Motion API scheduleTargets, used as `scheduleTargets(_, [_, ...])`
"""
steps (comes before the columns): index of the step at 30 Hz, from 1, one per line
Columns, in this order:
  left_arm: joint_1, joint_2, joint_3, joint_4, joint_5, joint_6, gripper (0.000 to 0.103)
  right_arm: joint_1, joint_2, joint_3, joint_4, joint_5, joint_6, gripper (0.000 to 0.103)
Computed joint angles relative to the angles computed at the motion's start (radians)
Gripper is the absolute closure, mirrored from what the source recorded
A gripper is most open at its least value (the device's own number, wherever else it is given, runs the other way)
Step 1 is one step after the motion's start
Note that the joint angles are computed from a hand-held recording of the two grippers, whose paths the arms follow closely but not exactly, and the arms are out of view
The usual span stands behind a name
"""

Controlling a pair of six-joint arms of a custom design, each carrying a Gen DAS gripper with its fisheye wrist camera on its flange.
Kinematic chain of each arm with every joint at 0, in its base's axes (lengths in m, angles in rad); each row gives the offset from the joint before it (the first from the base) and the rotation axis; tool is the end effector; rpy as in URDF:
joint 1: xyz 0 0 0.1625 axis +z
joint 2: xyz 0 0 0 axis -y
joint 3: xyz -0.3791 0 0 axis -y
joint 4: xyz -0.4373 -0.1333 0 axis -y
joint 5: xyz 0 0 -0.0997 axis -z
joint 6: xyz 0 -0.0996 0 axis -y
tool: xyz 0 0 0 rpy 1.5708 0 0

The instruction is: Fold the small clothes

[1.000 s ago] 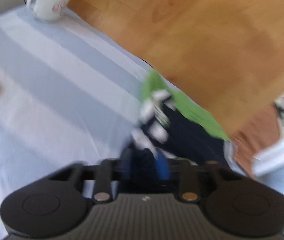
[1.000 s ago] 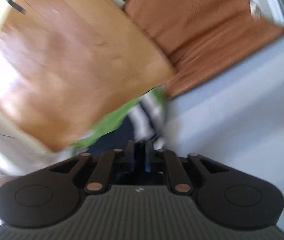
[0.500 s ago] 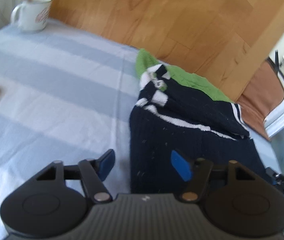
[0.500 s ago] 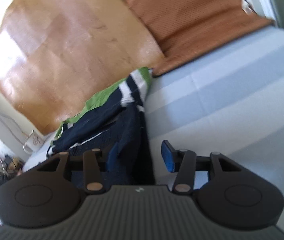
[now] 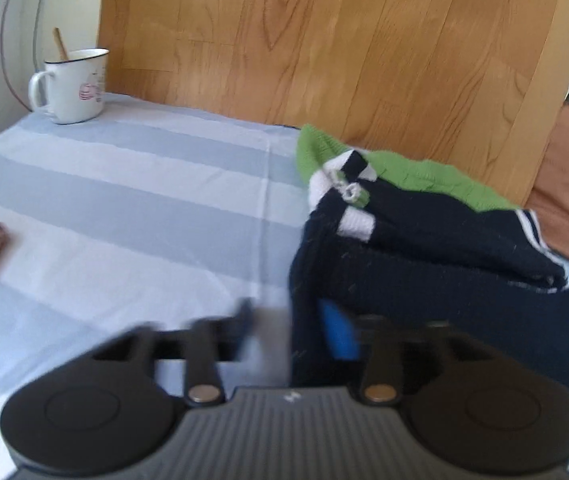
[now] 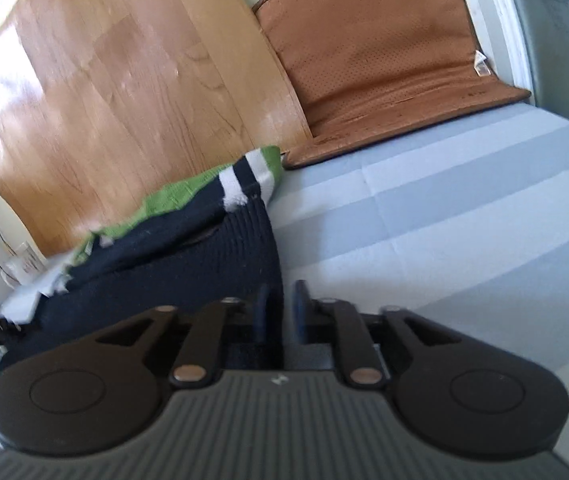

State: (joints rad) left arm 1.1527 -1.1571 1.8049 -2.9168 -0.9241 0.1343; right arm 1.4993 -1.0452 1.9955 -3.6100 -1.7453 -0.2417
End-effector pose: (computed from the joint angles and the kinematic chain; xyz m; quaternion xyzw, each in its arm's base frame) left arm -0.0786 -0.6529 0.2489 0.1384 0.8869 -0.3633 0.2497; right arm 0.0745 -0.5844 0.1775 0.0275 -0.8529 0.4980 0.1541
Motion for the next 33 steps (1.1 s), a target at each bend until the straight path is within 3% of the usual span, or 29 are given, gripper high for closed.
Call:
scheduleTargets(1, [-0.003, -0.028, 0.018, 0.02, -0.002, -0.011, 0.031, -0.004, -0.014, 0.012, -0.001, 0.01, 0.024, 0.06])
scheduleTargets(4, [0.007, -0.12, 0.061, 0.122, -0.073, -0.055, 0.03, -0.031, -0.086, 0.074, 0.038, 0.067, 0.121, 0.058])
scheduleTargets(8, [0.052, -0.222, 0.08, 0.319, -0.27, -0.23, 0.026, -0.097, -0.2, 0.162, 0.156, 0.217, 0.328, 0.056])
scheduleTargets(10, [0.071, -0.245, 0.094, 0.348, -0.359, -0.287, 0.023, -0.108, -0.227, 0.183, 0.202, 0.254, 0.379, 0.056])
scheduleTargets(13, [0.066, -0.234, 0.11, 0.297, -0.384, -0.327, 0.006, -0.088, -0.212, 0.16, 0.249, 0.231, 0.414, 0.054])
scheduleTargets(17, [0.059, -0.163, 0.083, 0.198, -0.365, -0.376, 0.006, -0.058, -0.131, 0.085, 0.243, 0.224, 0.475, 0.051])
scheduleTargets(18, [0.051, -0.145, 0.077, 0.169, -0.343, -0.388, 0.009, -0.049, -0.109, 0.067, 0.225, 0.21, 0.481, 0.051])
scheduleTargets(19, [0.038, -0.128, 0.069, 0.157, -0.3, -0.399, 0.027, -0.036, -0.087, 0.049, 0.206, 0.184, 0.484, 0.051])
scheduleTargets(20, [0.023, -0.109, 0.053, 0.175, -0.234, -0.406, 0.064, -0.025, -0.067, 0.028, 0.195, 0.163, 0.486, 0.051])
scheduleTargets(22, [0.01, -0.09, 0.034, 0.197, -0.151, -0.42, 0.084, -0.014, -0.032, -0.006, 0.184, 0.135, 0.476, 0.059])
scheduleTargets(23, [0.019, -0.092, 0.022, 0.228, -0.171, -0.447, 0.085, -0.01, -0.028, -0.014, 0.194, 0.11, 0.467, 0.077])
scheduleTargets(24, [0.027, -0.098, 0.012, 0.257, -0.192, -0.466, 0.087, -0.004, -0.024, -0.023, 0.21, 0.081, 0.463, 0.085])
scheduleTargets(28, [0.037, -0.129, -0.007, 0.339, -0.247, -0.483, 0.09, -0.001, -0.071, 0.026, 0.195, 0.089, 0.413, 0.088])
scheduleTargets(33, [-0.013, -0.217, 0.041, 0.374, -0.213, -0.383, 0.091, 0.031, -0.151, 0.119, 0.171, 0.085, 0.325, 0.089])
